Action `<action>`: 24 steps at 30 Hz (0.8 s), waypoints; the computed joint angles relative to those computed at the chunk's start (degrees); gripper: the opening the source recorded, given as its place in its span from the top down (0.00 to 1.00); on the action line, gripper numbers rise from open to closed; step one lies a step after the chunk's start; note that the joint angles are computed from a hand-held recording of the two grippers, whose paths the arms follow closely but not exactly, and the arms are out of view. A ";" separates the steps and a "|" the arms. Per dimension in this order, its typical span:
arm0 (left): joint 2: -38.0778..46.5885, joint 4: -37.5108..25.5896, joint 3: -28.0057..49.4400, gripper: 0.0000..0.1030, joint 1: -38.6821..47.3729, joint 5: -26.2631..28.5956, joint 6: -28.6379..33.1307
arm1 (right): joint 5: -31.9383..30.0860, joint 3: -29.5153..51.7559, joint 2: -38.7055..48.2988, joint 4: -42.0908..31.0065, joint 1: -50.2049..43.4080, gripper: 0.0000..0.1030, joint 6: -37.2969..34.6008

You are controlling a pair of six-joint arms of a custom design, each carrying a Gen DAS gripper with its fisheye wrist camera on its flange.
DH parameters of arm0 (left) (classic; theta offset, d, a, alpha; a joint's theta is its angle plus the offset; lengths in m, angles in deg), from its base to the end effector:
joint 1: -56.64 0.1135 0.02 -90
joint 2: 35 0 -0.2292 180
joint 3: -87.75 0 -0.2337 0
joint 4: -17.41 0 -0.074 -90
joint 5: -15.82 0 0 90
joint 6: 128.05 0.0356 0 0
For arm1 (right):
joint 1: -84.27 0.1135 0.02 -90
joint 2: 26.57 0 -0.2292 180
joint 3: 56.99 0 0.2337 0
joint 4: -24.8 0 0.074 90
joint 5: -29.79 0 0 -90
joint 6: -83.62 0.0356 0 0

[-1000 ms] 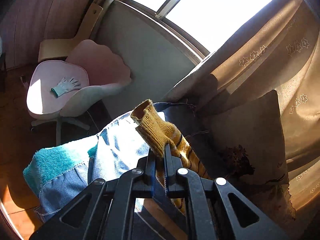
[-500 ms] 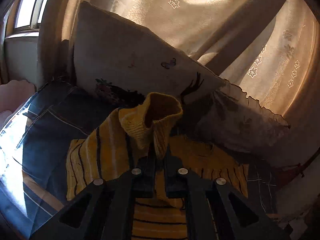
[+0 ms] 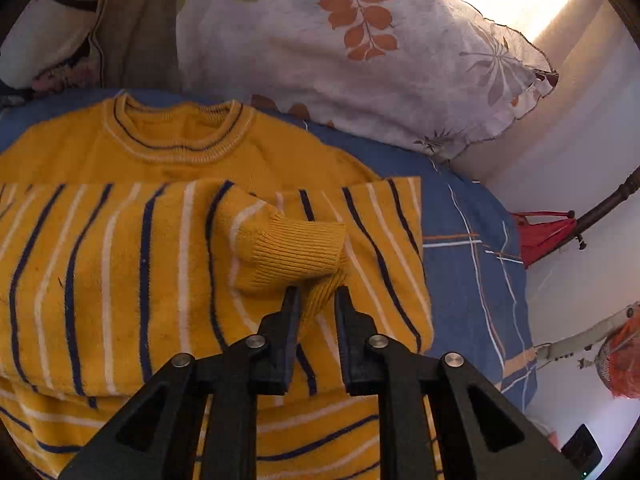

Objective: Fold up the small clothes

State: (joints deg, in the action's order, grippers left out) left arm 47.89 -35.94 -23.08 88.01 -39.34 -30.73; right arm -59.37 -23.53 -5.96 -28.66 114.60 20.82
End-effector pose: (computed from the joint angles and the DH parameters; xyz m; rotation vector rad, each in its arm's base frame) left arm 0.2316 0.1174 0.1904 -0.3670 2.4903 -0.5749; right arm 0.1008 0.0584 0.1748 -0.0558 2.3309 0.5010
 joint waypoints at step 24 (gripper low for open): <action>3.66 -29.74 10.91 0.39 67.16 13.16 55.67 | -7.46 54.49 83.83 19.91 12.75 0.88 -6.62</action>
